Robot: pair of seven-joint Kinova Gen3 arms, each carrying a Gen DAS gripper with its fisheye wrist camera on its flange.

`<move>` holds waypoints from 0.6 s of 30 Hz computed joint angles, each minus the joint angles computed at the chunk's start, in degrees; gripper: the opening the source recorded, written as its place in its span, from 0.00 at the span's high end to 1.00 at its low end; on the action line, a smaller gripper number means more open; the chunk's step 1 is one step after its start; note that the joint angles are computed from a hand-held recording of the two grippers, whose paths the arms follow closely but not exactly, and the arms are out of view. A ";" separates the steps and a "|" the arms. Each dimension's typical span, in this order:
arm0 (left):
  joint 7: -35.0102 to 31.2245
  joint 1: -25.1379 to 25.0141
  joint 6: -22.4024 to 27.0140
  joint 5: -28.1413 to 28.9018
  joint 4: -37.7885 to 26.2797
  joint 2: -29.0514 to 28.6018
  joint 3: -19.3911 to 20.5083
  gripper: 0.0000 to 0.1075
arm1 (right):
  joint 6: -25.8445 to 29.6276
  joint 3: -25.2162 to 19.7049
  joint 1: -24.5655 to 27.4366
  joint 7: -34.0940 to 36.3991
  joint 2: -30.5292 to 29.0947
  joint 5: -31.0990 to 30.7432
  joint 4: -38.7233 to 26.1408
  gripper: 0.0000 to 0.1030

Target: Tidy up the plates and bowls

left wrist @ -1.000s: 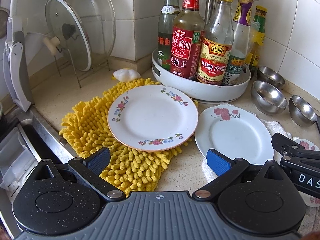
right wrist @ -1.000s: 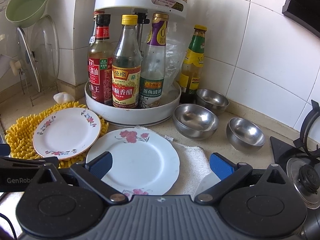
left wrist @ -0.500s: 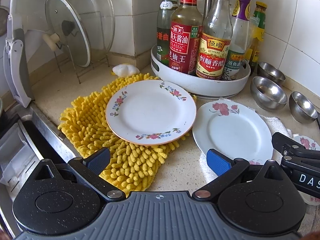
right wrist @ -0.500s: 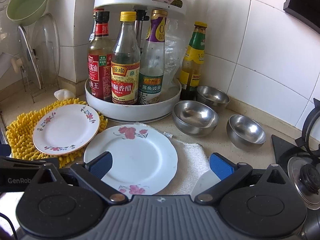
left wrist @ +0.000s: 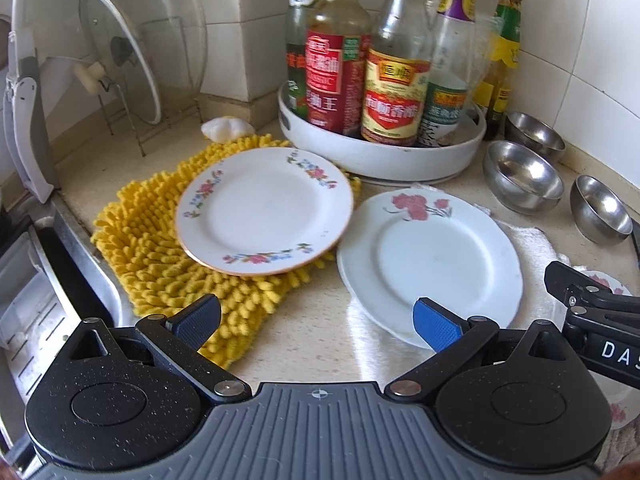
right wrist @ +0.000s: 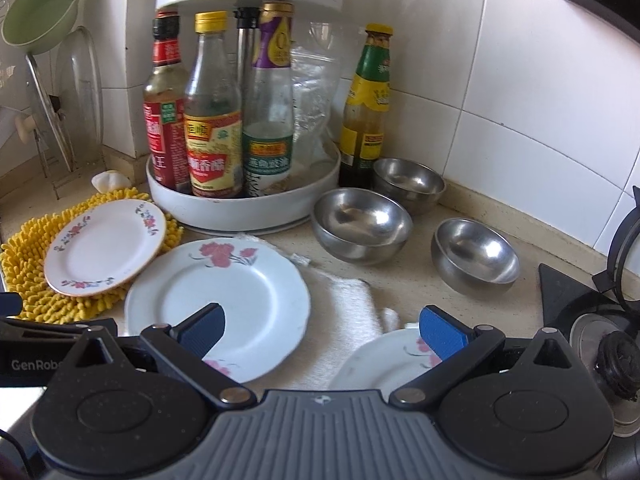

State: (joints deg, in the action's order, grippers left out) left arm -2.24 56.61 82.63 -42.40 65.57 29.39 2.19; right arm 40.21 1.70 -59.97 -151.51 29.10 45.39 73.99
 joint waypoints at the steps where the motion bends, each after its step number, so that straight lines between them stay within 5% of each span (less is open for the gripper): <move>1: -0.36 0.01 0.38 0.03 -1.16 0.72 0.07 0.04 | -0.54 -0.34 0.75 0.68 -0.16 -0.46 0.27 0.00; 13: -5.37 0.46 4.19 2.92 -12.84 7.78 -2.91 0.04 | -6.98 -3.22 9.29 12.66 -0.14 -9.36 1.10 0.00; 18: -6.42 -0.89 -0.66 4.46 -9.79 6.45 -3.26 0.04 | -5.94 -2.86 10.24 18.68 2.24 -15.22 -2.74 0.00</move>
State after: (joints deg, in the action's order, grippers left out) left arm -8.66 55.72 81.97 -37.94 55.77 35.83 -1.07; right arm 34.27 -1.16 -49.72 -132.84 31.34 30.17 71.26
